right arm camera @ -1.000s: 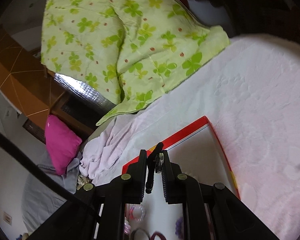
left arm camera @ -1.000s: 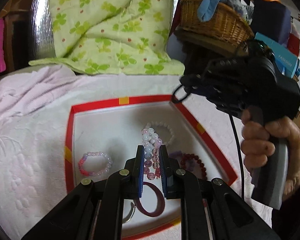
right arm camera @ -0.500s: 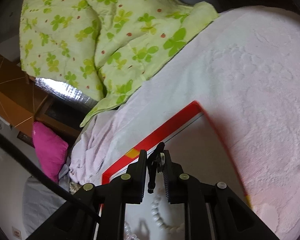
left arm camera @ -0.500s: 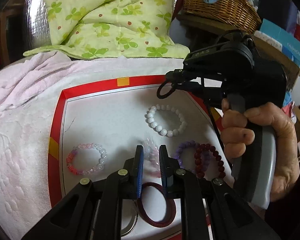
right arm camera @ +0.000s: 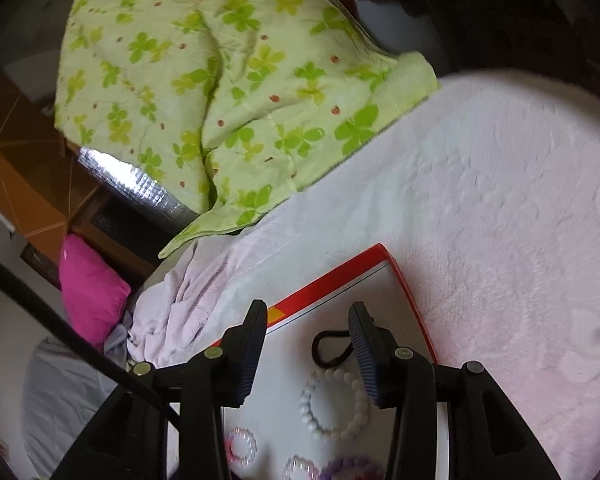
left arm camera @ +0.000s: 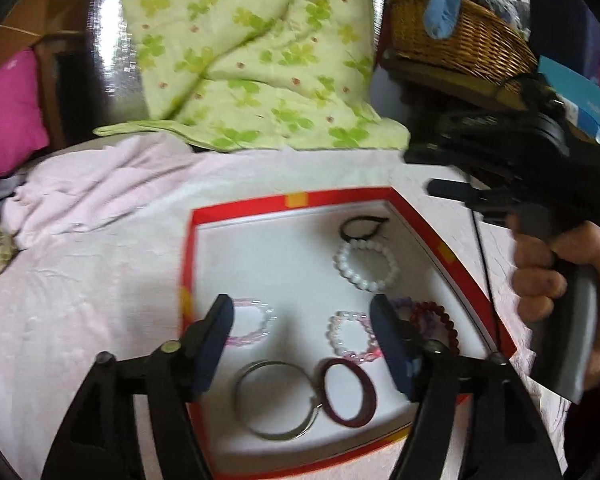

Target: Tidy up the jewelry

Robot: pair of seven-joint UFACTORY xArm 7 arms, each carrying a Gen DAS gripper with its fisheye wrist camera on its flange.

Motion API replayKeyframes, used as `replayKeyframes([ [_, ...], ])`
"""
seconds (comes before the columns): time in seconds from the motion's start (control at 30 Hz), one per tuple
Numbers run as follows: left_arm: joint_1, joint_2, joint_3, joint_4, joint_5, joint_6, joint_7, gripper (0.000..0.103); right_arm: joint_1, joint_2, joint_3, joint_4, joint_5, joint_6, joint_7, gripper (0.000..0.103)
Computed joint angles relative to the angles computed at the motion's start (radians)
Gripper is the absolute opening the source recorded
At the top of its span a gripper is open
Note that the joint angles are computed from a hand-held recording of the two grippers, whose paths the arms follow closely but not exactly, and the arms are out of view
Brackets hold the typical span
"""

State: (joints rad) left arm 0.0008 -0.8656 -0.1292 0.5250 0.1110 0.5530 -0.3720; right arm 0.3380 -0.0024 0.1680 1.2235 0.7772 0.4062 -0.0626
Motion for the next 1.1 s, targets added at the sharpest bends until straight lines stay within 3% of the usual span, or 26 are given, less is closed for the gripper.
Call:
replayKeyframes([
  [0.23,0.078,-0.163,-0.052,-0.017,0.063,0.108,-0.069,0.083,0.025,-0.208,0.006,-0.143,-0.286,0.035,0.088,0.046],
  [0.4,0.073,-0.270,-0.067,-0.028,0.089,0.181,-0.080,0.086,0.038,-0.428,0.004,-0.329,-0.450,0.067,0.132,0.046],
  [0.57,0.064,-0.347,-0.091,-0.025,0.112,0.244,-0.076,0.086,0.093,-0.622,-0.040,-0.467,-0.455,0.108,0.158,0.047],
  [1.1,0.014,-0.572,-0.137,-0.028,0.109,0.464,-0.080,0.087,0.146,-1.031,-0.007,-0.705,-0.547,0.206,0.237,0.050],
])
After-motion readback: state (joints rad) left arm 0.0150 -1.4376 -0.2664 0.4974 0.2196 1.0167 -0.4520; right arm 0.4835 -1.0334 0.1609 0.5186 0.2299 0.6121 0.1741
